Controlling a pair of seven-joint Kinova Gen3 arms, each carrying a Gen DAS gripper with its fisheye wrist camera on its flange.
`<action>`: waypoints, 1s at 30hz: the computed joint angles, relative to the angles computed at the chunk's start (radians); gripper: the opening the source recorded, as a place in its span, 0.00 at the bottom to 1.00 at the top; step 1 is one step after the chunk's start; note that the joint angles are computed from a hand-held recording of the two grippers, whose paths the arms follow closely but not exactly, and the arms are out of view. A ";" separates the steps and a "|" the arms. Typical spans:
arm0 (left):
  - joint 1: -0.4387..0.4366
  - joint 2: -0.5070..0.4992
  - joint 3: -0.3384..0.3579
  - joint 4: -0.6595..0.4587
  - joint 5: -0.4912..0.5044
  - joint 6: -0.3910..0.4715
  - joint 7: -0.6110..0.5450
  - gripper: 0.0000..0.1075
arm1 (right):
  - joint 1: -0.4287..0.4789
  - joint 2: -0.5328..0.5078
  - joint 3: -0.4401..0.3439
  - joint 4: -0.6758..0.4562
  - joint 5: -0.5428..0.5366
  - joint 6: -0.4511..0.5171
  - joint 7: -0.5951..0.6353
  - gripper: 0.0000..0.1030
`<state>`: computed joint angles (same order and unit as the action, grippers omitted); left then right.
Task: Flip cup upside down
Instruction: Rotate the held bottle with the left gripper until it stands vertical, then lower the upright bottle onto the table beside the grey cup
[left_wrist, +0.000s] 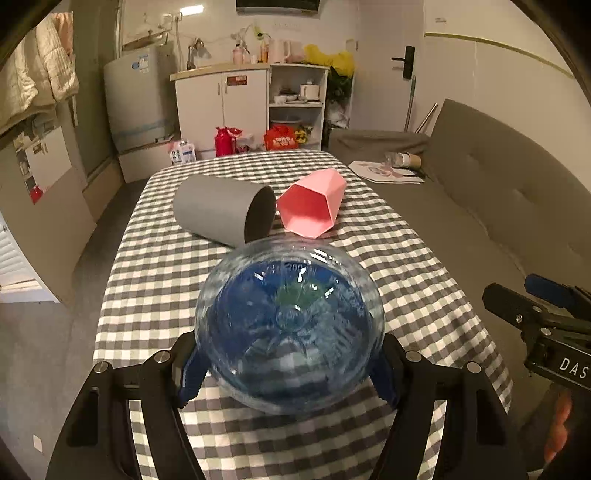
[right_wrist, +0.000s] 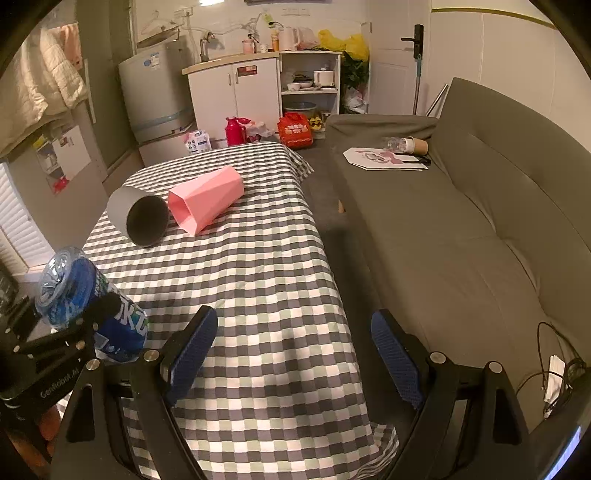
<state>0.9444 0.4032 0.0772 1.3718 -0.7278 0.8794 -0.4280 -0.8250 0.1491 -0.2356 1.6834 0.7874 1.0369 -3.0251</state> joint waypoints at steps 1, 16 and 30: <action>0.001 -0.002 -0.001 0.002 0.000 0.001 0.004 0.70 | -0.001 -0.001 -0.001 -0.001 0.000 0.001 0.000 0.83; -0.036 -0.009 0.024 0.065 0.090 -0.038 -0.045 0.60 | -0.016 0.003 -0.012 -0.032 -0.010 0.028 0.024 0.83; -0.017 0.055 -0.025 -0.022 0.052 -0.045 -0.044 0.60 | -0.005 0.033 0.017 -0.025 -0.046 -0.018 0.052 0.83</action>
